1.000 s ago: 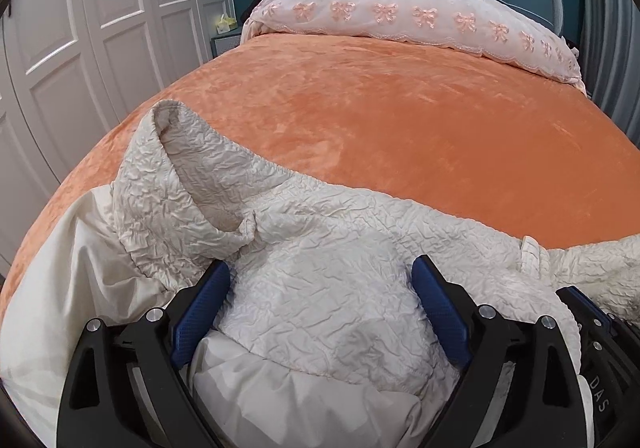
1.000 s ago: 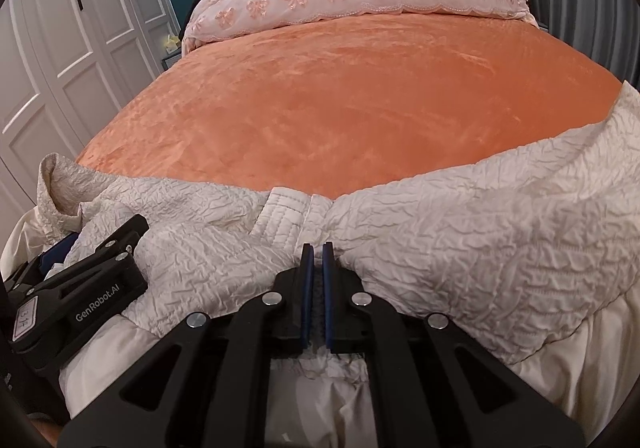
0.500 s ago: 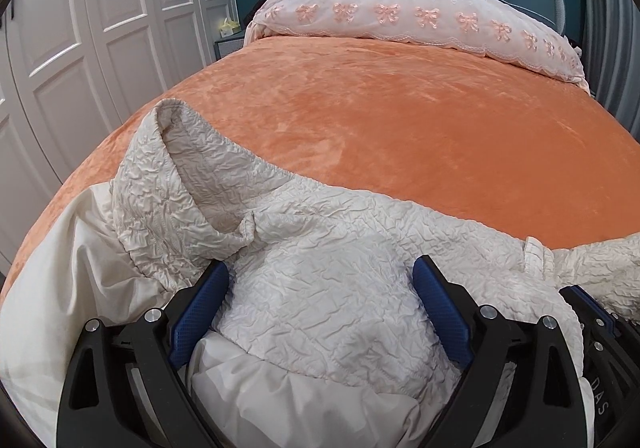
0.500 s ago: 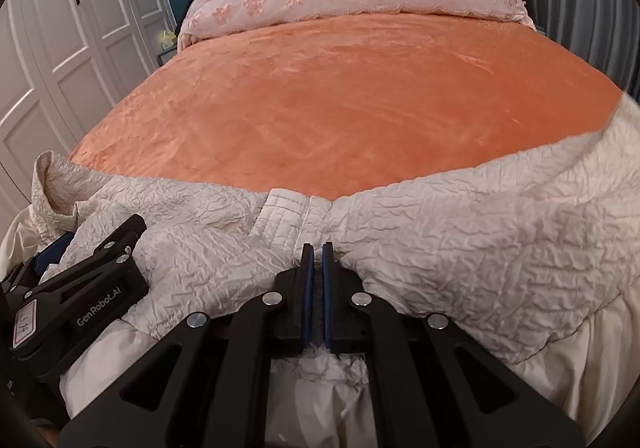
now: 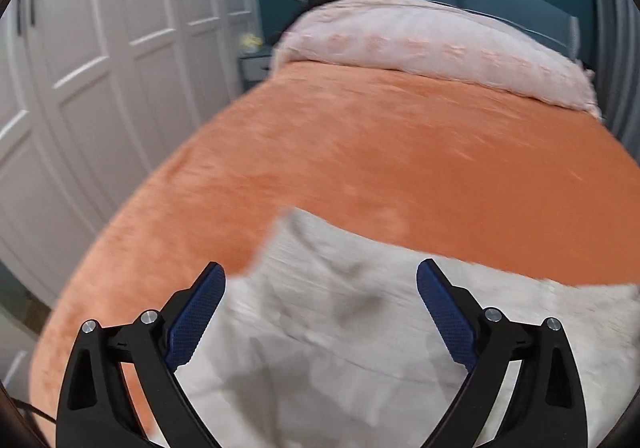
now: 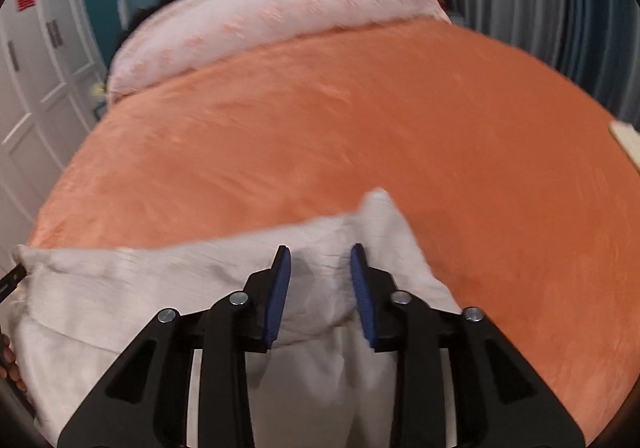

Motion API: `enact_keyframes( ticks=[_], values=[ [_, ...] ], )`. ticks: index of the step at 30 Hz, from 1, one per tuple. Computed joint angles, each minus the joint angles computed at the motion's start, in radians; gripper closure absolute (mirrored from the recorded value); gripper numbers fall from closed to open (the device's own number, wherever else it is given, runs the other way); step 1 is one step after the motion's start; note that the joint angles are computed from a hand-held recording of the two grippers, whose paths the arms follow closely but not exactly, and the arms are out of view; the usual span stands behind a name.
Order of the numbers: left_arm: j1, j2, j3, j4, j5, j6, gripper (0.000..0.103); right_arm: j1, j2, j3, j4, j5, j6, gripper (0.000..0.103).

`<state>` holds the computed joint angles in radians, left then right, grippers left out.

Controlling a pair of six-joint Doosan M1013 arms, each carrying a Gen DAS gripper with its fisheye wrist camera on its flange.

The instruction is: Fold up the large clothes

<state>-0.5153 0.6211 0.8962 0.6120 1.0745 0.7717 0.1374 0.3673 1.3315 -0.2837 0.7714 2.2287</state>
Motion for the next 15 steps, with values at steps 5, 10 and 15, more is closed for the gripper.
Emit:
enact_keyframes(
  ticks=[5, 10, 15],
  values=[
    [0.037, 0.045, -0.018, -0.062, 0.104, 0.010, 0.006, 0.009, 0.036, -0.004, -0.032, 0.006, -0.008, 0.076],
    [0.039, 0.024, 0.079, -0.047, 0.011, -0.057, 0.005, -0.009, 0.031, 0.031, 0.041, -0.061, -0.014, 0.076],
    [0.055, 0.013, 0.118, -0.106, -0.059, -0.092, 0.005, -0.004, 0.027, 0.041, 0.032, -0.071, 0.003, 0.076]
  ],
)
